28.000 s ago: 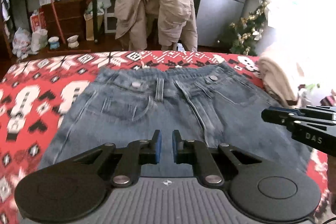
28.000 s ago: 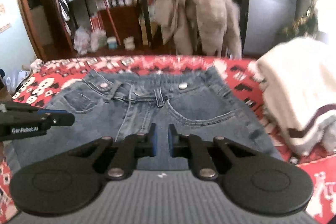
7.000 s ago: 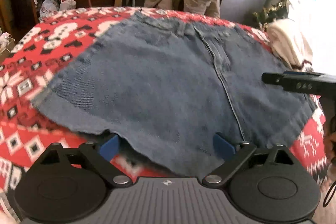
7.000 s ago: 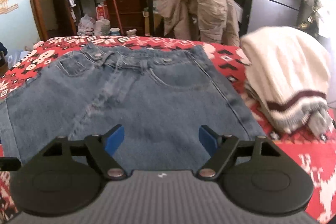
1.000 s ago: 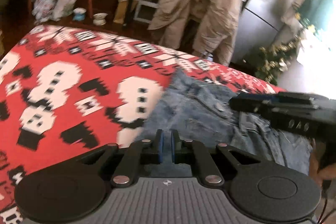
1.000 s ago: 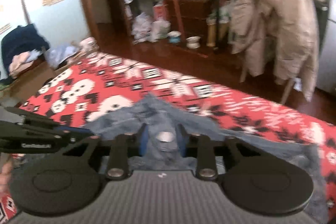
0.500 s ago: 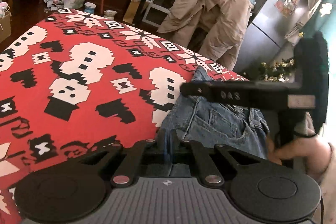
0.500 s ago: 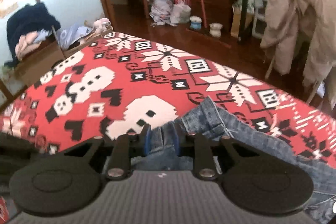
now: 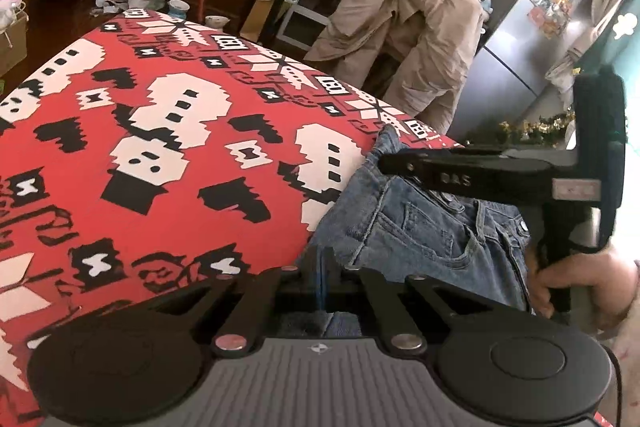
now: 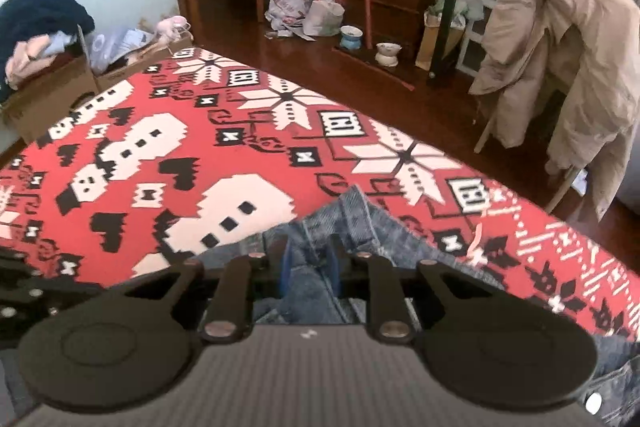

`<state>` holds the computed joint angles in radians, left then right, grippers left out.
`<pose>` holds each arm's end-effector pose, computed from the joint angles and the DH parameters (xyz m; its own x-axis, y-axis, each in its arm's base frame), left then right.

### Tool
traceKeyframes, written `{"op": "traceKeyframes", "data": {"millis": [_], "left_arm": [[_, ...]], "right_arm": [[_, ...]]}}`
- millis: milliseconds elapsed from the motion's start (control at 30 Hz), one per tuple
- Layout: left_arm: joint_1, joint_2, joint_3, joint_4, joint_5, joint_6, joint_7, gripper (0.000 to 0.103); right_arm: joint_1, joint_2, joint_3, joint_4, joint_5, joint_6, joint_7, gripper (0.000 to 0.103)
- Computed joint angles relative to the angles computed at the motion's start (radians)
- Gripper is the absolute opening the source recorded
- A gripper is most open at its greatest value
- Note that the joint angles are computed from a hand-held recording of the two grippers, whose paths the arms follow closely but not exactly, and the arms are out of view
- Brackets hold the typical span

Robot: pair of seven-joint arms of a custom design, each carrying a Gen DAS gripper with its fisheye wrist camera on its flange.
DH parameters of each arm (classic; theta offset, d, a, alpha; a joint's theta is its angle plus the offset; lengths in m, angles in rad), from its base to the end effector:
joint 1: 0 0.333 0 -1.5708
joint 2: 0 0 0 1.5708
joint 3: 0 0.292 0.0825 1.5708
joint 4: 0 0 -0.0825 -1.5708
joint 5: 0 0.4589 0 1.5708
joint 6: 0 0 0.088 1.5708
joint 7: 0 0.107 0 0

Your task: Fold clothes

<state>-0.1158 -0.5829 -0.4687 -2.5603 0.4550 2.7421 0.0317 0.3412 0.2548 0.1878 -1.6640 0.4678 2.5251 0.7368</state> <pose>0.4150 -0.2939 0.4622 0.3407 -0.8348 0.4324 -0.5608 -0.5496 -0.6192 0.6513 0.3624 0.4799 0.8553 -0.5168 0.0371 -0.3658 -0.6532 -0.6630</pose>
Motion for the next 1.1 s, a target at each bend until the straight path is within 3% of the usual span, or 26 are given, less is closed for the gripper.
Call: {"op": "traceKeyframes", "data": {"millis": [133, 367, 533, 733, 867, 1100], "left_arm": [[0.001, -0.014, -0.001, -0.018, -0.004, 0.022, -0.017, 0.003], [0.004, -0.016, -0.011, -0.015, 0.004, 0.013, -0.011, 0.003], [-0.018, -0.028, 0.013, -0.028, -0.025, 0.012, 0.001, 0.003], [-0.066, -0.105, 0.036, -0.070, -0.103, -0.045, 0.005, 0.003], [-0.108, -0.184, 0.033, -0.103, -0.146, -0.115, -0.004, 0.003], [-0.238, -0.436, 0.032, -0.263, -0.260, -0.236, -0.119, 0.003]], "right_arm": [[0.021, 0.045, -0.004, 0.046, -0.054, 0.018, 0.042, 0.022], [0.015, 0.118, 0.004, 0.147, -0.072, -0.022, 0.102, 0.023], [-0.015, 0.115, 0.013, 0.176, -0.014, -0.056, 0.162, 0.025], [-0.058, -0.093, 0.024, -0.032, 0.144, -0.124, -0.050, 0.028], [-0.014, -0.224, -0.005, -0.191, 0.209, -0.157, -0.172, 0.030], [0.078, -0.363, -0.051, -0.385, 0.273, -0.149, -0.264, 0.035]]}}
